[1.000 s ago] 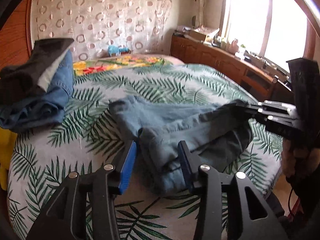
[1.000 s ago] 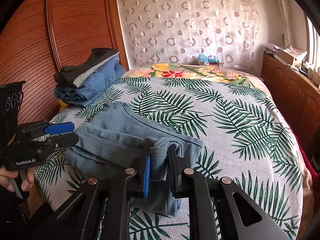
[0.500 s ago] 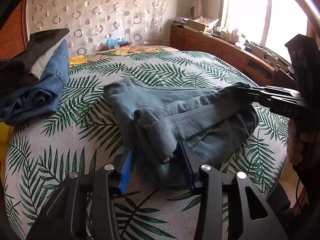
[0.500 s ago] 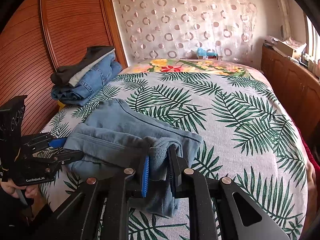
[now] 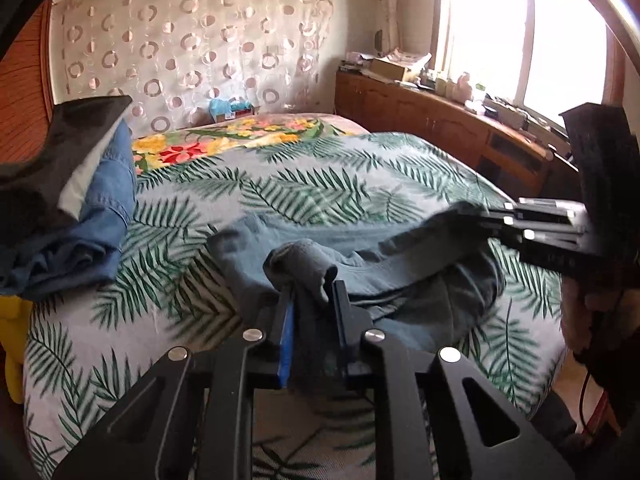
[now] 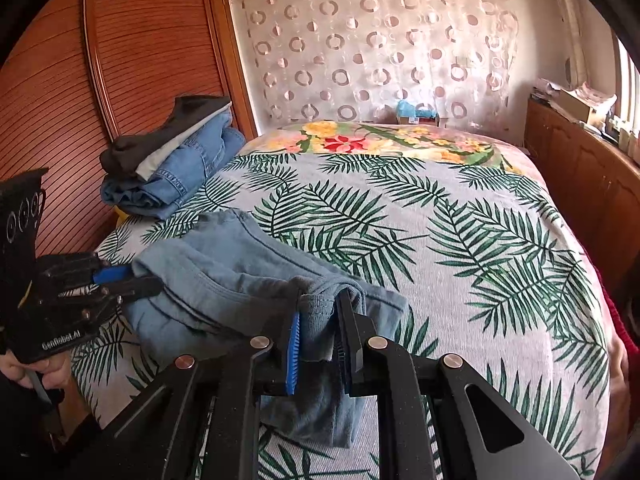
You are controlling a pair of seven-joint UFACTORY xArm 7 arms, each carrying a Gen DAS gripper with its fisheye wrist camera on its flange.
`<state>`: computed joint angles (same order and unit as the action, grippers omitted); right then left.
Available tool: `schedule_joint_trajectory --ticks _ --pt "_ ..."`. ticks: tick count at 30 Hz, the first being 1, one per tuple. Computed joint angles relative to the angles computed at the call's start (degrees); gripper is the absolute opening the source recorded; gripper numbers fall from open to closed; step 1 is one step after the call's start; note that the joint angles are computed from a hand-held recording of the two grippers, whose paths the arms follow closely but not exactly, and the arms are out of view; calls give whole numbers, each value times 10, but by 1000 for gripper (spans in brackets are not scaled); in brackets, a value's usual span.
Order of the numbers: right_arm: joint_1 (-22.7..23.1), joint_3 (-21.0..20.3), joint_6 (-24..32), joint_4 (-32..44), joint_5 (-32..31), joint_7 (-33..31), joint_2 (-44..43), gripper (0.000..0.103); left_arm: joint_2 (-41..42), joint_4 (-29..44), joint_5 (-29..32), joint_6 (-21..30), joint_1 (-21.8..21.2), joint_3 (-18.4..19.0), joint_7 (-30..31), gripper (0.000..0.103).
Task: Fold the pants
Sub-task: 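Open the left gripper, then the right gripper, releasing the shorts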
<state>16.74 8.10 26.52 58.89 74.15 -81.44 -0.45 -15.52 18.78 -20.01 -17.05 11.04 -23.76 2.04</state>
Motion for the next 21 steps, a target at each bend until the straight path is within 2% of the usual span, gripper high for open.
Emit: schedule_joint_trajectory --ticks 3,5,7,11,15,18,21 --pt "-1 0 0 1 -8 9 2 15 -4 2 15 8 -21 32 -12 19" --pt "-2 -1 6 -3 -4 7 0 15 -8 -2 20 9 -20 35 -17 25" --pt "-3 -1 1 -3 -16 20 1 19 -11 -7 17 9 -9 25 -22 38" --pt "-5 -4 9 -4 -25 29 -4 23 -18 -23 54 12 -57 87 -48 44" --pt "-6 -8 -4 -17 -25 25 -19 31 -48 -45 50 21 -30 51 -66 44" --pt "-7 -17 4 -32 -13 4 -37 36 -69 -69 75 15 -56 80 -83 44" --pt "-8 -25 12 -49 -22 -7 -51 36 -73 -73 91 28 -36 60 -88 44"
